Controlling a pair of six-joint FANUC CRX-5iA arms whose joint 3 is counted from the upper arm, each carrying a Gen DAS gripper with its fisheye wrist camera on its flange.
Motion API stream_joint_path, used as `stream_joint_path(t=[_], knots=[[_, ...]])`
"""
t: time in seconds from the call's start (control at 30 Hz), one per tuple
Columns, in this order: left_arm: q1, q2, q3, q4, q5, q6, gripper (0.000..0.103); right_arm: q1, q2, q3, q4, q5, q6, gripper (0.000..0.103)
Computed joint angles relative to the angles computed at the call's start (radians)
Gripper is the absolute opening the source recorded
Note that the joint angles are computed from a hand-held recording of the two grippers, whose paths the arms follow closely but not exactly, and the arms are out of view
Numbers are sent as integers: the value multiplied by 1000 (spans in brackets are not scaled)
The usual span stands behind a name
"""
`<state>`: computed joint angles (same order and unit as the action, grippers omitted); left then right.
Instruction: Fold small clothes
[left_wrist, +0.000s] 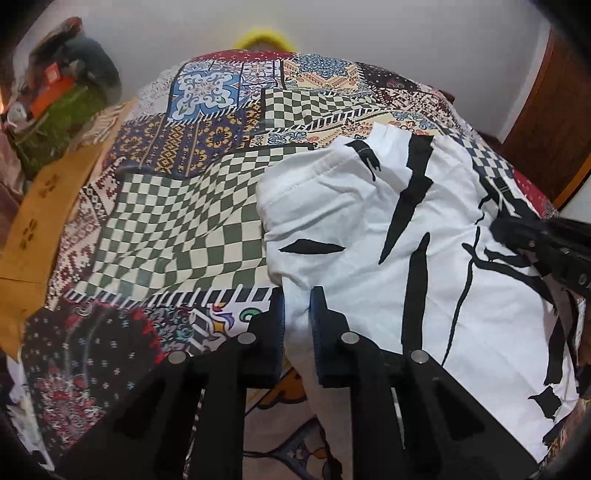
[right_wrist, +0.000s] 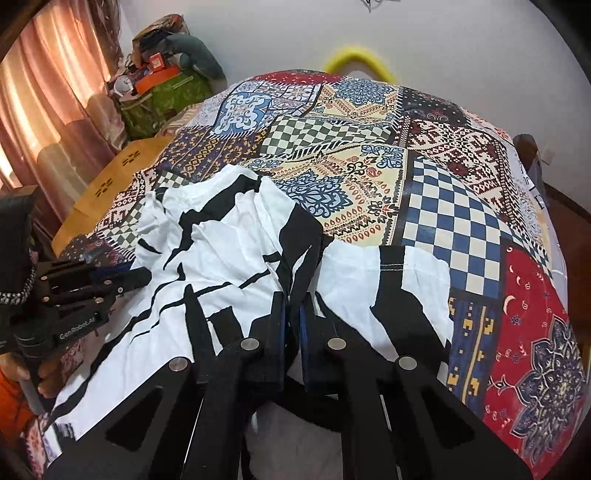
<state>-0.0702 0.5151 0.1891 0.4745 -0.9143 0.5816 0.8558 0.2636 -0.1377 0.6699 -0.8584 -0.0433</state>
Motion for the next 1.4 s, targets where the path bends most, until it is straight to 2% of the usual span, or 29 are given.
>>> stream_joint_path(t=[0.13, 0.23, 0.33, 0.4, 0.47, 0.57, 0.67, 0.77, 0.83, 1.0, 1.07, 1.27, 1.4], knots=[[11, -13, 29, -27, -52, 32, 15, 19, -53, -25, 1, -8, -41, 7], [27, -49, 3, 32, -81, -15, 15, 54, -71, -28, 56, -66, -61, 9], [33, -96, -44, 95, -92, -88, 16, 84, -83, -31, 98, -71, -69, 18], [33, -116, -63, 125, -119, -124, 20, 97, -85, -37, 113, -50, -78, 24], [28, -130, -85, 131, -131, -143, 29, 103, -84, -45, 115, -16, -82, 26], [14, -132, -99, 90, -133, -131, 31, 113, -54, -28, 71, -5, -58, 31], [3, -108, -83, 11, -168, -90, 31, 124, -8, 18, -32, -36, 25, 31], [6, -127, -132, -11, -127, -111, 38, 144, 18, 40, -78, -85, 68, 33], [18, -151, -169, 1, -106, -148, 41, 161, 2, 8, -59, -79, 31, 37], [50, -199, -228, 15, -95, -226, 46, 195, -44, -52, -41, -73, -51, 40], [64, -223, -257, 14, -81, -250, 52, 212, -57, -71, -31, -76, -86, 40], [118, -265, -317, 28, -86, -285, 61, 253, -74, -92, -15, -105, -151, 42], [151, -294, -351, 41, -86, -325, 63, 274, -92, -105, 0, -121, -193, 42]])
